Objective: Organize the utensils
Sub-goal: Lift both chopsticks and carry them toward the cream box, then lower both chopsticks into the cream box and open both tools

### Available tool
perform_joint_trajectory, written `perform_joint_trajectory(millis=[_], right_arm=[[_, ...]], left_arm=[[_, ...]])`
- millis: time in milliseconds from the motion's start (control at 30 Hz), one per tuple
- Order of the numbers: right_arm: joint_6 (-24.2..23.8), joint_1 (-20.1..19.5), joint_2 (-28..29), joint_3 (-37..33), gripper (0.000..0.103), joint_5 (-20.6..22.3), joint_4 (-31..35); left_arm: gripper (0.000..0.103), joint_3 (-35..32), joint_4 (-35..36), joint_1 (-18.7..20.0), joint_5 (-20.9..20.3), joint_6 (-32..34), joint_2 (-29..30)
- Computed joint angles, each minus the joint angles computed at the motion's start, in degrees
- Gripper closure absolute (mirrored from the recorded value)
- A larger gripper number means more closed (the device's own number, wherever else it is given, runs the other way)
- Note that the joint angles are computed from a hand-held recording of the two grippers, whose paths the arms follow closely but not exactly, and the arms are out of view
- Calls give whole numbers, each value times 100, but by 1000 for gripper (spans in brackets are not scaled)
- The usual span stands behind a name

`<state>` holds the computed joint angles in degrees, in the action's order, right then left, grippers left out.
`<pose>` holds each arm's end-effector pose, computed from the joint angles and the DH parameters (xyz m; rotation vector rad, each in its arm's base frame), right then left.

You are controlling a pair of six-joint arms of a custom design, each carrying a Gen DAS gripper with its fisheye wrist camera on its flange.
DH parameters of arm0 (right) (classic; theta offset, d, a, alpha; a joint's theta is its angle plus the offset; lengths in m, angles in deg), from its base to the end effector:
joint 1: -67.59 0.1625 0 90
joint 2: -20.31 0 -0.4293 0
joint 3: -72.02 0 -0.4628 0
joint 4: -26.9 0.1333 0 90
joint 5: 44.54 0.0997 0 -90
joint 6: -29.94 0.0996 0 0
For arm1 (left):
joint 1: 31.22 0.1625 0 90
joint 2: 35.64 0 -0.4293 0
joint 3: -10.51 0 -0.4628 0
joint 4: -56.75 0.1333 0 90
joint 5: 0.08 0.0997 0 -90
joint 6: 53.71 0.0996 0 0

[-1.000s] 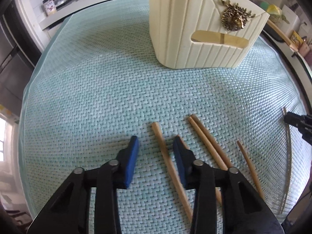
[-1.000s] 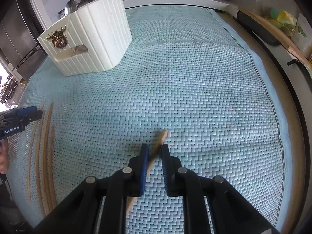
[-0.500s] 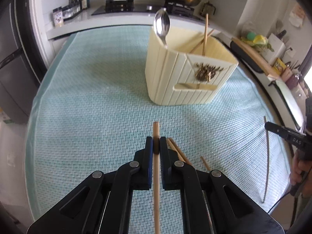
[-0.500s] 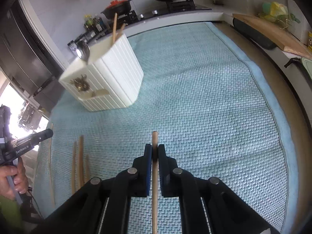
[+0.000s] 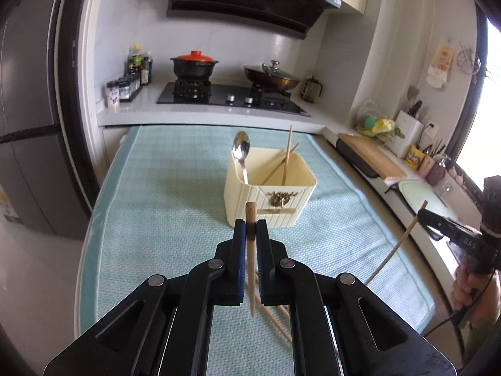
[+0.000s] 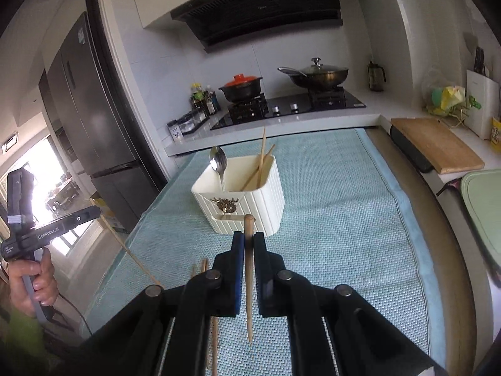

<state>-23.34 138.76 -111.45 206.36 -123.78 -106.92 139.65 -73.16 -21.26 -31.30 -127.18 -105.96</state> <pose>0.0418 -0.3480 0.4540 0.8906 -2.5497 0.9707 -0.4170 -0.2951 0.0896 0.3532 2.3233 -1.1935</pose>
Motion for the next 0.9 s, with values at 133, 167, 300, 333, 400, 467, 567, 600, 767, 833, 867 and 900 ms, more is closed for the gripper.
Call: perform_joint_trajectory(millis=[133, 167, 300, 333, 400, 467, 567, 600, 767, 833, 867, 900], right_arm=[[-174, 81, -337, 155, 97, 218, -138], [-187, 101, -387, 175, 97, 268, -177], [-180, 207, -485, 203, 97, 417, -346], [-165, 252, -476, 206, 97, 415, -422], [-107, 336, -438, 193, 97, 445, -534], [-58, 403, -386, 183, 97, 487, -678], [59, 591, -203, 138, 97, 508, -1005], [107, 671, -121, 106, 97, 507, -1119], [303, 1217, 525, -118, 97, 361, -1949], [391, 1442, 843, -217, 97, 298, -2358], [444, 1554, 1011, -270, 97, 270, -2560], [493, 1654, 1199, -328, 97, 244, -2783]], left_arm=[[99, 57, 113, -145, 92, -214, -92], [99, 69, 122, -173, 111, -248, -113], [99, 75, 159, -258, 265, -331, -166], [99, 68, 147, -269, 314, -332, -172], [99, 49, 88, -286, 426, -298, -184], [99, 17, -38, -284, 561, -187, -169], [99, -59, -318, -247, 788, 104, -105], [99, -100, -534, -203, 847, 328, -58], [99, -357, -1794, 47, 1187, 1548, 263], [99, -514, -2535, 192, 1283, 2225, 463], [99, -609, -2977, 273, 1315, 2612, 592], [99, -720, -3409, 353, 1346, 2999, 736]])
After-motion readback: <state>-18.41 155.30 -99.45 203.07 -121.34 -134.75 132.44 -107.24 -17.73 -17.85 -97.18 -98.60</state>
